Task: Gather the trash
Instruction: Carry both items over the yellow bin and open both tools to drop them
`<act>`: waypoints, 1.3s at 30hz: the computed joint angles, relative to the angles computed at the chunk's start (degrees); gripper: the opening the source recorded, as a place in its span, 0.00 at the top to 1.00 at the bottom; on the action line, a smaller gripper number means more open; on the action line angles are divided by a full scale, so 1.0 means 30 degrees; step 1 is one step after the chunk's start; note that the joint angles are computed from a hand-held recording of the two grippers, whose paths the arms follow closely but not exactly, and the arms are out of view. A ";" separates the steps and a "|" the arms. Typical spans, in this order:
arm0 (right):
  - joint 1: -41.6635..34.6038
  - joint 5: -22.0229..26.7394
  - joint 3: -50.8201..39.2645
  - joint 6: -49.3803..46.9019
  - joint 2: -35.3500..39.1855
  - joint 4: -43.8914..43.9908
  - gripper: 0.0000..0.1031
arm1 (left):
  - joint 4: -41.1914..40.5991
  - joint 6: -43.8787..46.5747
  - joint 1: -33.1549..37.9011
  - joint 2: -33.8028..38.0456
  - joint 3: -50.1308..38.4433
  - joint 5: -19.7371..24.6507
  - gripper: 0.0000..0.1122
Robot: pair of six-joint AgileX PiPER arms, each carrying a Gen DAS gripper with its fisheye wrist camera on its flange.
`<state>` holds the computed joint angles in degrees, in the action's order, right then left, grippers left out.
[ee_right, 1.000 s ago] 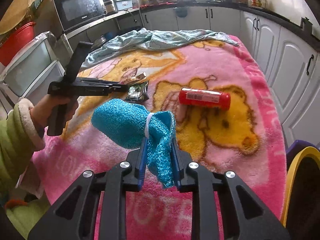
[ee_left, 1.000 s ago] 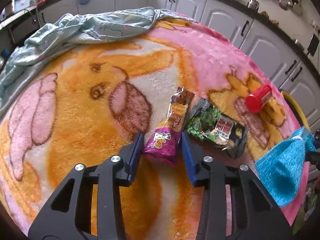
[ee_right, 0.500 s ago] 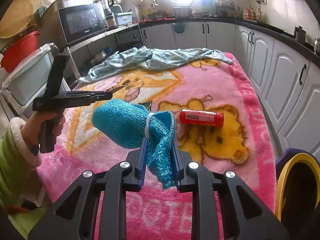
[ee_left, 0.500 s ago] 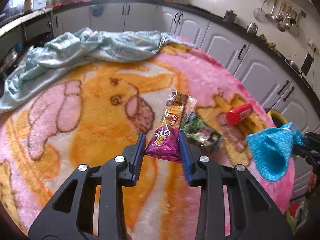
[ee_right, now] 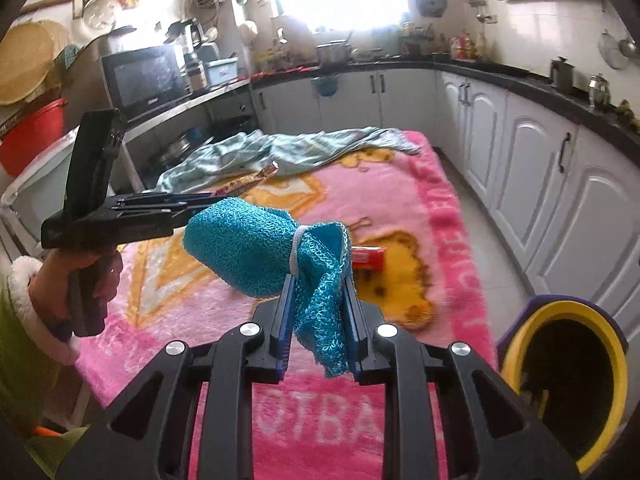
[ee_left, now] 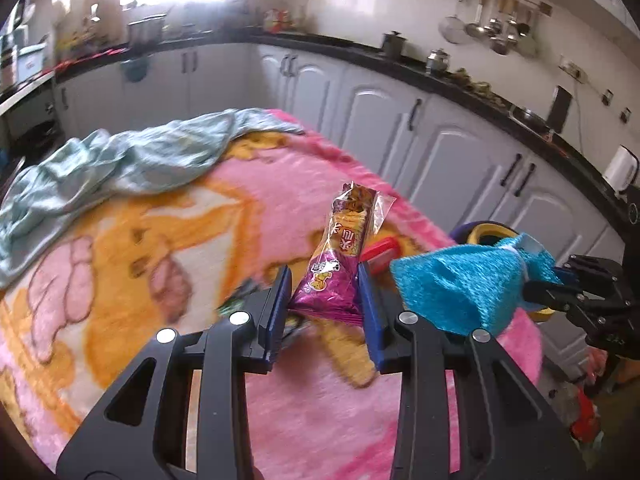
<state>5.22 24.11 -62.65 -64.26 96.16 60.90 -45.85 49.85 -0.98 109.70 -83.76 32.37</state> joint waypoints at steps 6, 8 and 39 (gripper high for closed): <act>-0.2067 0.0240 0.1110 -0.1003 -0.1211 0.0785 0.79 | 0.1184 -0.1515 -0.2073 0.0517 -0.1610 0.0235 0.77; -0.2788 0.0274 0.1527 -0.1402 -0.1598 0.1093 0.79 | 0.1491 -0.1921 -0.2672 0.0851 -0.2258 0.0362 0.77; -1.4373 0.2205 0.4279 -0.6211 -0.2764 0.4028 0.79 | 0.5864 -0.8087 -1.0162 1.1295 -1.9675 0.6726 0.77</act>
<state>-37.89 30.72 -49.81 -82.89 87.87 72.98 -28.26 25.59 -31.46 143.58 -142.79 52.55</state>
